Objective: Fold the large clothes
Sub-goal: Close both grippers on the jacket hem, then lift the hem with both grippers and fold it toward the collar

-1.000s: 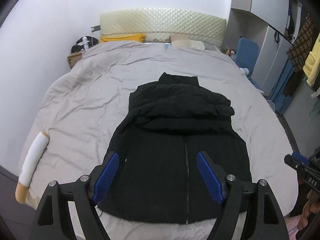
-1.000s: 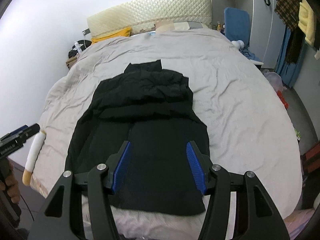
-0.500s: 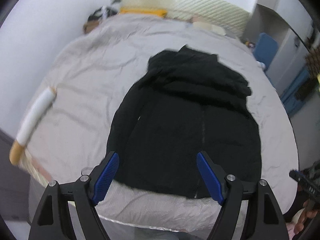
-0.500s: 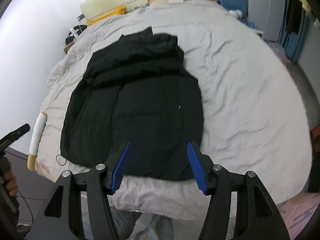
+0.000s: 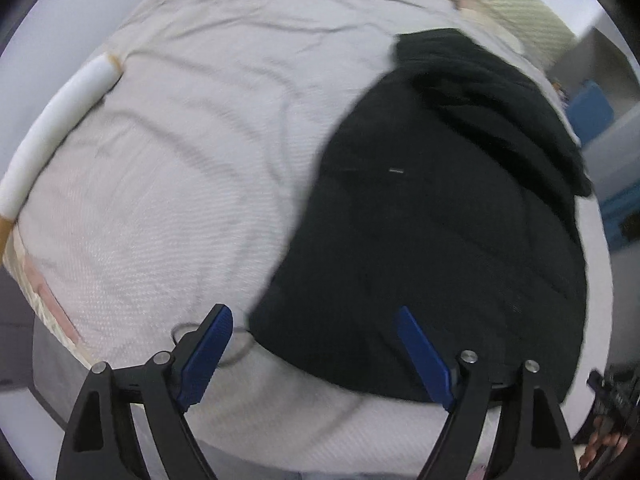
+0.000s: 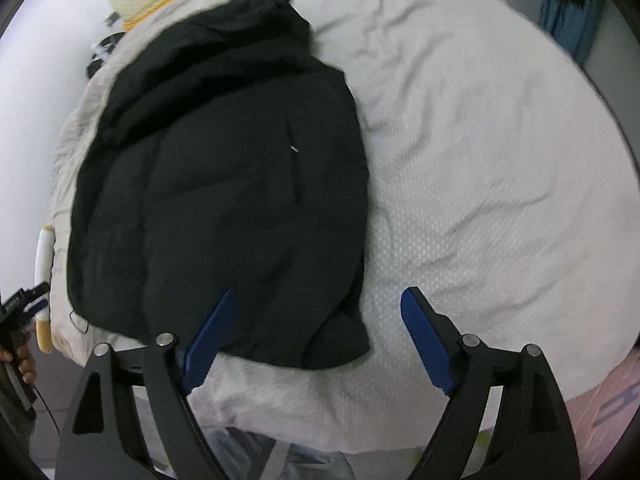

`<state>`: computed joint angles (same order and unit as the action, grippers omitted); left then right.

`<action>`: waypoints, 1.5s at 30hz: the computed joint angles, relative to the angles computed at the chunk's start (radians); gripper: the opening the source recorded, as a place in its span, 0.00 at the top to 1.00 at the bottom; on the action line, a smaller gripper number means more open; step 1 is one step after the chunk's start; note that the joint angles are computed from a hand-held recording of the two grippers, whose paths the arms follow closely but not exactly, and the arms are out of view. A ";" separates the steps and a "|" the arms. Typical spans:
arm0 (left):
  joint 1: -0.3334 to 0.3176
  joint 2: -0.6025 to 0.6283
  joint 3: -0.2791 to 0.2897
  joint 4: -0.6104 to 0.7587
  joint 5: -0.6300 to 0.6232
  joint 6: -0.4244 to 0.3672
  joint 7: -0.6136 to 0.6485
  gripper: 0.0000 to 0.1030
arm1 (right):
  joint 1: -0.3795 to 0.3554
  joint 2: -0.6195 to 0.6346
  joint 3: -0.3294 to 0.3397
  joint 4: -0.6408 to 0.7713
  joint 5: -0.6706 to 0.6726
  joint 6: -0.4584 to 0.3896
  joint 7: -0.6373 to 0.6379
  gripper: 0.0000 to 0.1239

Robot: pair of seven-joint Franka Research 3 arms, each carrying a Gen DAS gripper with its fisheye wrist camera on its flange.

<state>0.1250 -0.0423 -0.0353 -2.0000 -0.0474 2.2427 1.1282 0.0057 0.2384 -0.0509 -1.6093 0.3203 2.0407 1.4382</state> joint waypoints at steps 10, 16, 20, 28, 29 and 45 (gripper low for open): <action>0.072 0.142 0.001 0.000 -0.316 0.130 0.244 0.18 | -0.073 0.142 0.033 0.041 0.240 -0.041 -0.061 0.31; 0.087 0.240 -0.036 0.080 -0.351 0.068 0.325 0.18 | -0.075 0.175 0.045 0.057 0.286 -0.039 -0.070 0.31; 0.086 0.240 -0.056 0.073 -0.378 0.089 0.329 0.36 | -0.082 0.167 0.055 0.052 0.321 -0.056 -0.086 0.44; 0.062 0.213 -0.064 0.128 -0.353 0.003 0.377 0.86 | -0.079 0.139 0.051 0.099 0.311 -0.126 -0.151 0.88; 0.057 0.205 -0.062 0.131 -0.347 -0.002 0.366 0.86 | -0.077 0.132 0.050 0.105 0.306 -0.129 -0.156 0.89; 0.010 0.068 -0.034 0.165 -0.371 -0.097 0.329 0.90 | -0.072 0.090 0.030 0.216 0.244 -0.236 -0.163 0.92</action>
